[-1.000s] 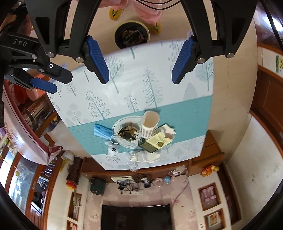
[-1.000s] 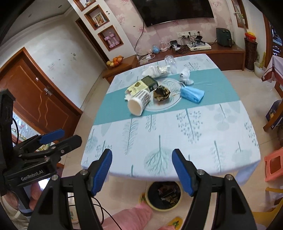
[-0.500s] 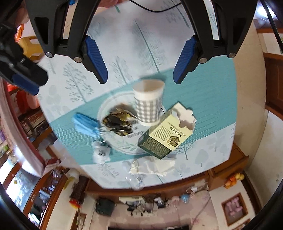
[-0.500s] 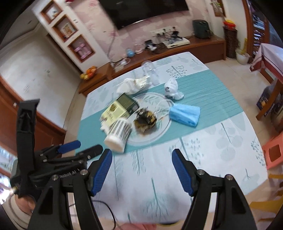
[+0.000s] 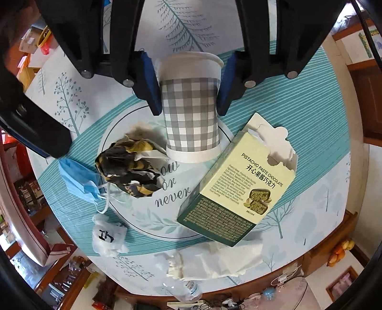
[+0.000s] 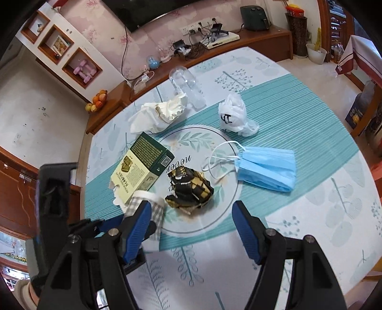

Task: Collect trash
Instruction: 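Grasp the crumpled snack wrapper with the right tool while the left tool grasps the checkered paper cup, then carry the wrapper and paper cup to the bin and release both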

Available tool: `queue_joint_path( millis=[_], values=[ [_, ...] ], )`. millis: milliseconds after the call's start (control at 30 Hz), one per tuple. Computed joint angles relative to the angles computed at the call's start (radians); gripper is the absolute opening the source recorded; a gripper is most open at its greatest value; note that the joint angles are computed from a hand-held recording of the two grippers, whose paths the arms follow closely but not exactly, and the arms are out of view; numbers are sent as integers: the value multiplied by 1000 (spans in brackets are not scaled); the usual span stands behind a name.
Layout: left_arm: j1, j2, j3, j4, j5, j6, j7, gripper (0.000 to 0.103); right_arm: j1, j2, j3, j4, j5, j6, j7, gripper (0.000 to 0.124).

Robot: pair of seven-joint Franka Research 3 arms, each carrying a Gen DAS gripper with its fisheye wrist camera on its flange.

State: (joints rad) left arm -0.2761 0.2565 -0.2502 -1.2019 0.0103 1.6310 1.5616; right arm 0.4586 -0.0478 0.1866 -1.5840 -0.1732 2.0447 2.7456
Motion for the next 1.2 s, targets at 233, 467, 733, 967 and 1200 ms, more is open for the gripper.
queue_joint_path(
  millis=[233,467,733,967,1200],
  values=[
    [61,-72,10,-109,-126,78,25,30,-1,44,-16,-6,44,41,-1,71],
    [96,-124,25,-169,-209,88,27,28,3,69,-30,-35,84,75,45,70],
    [106,-145,33,-190,-219,73,24,29,3,29,-24,-126,108,195,54,49],
    [107,-221,41,-254,-223,83,37,29,6,-58,6,-194,127,219,72,48],
    [97,-343,57,-335,-237,104,7,29,-5,-181,50,-258,113,210,77,48]
  ],
)
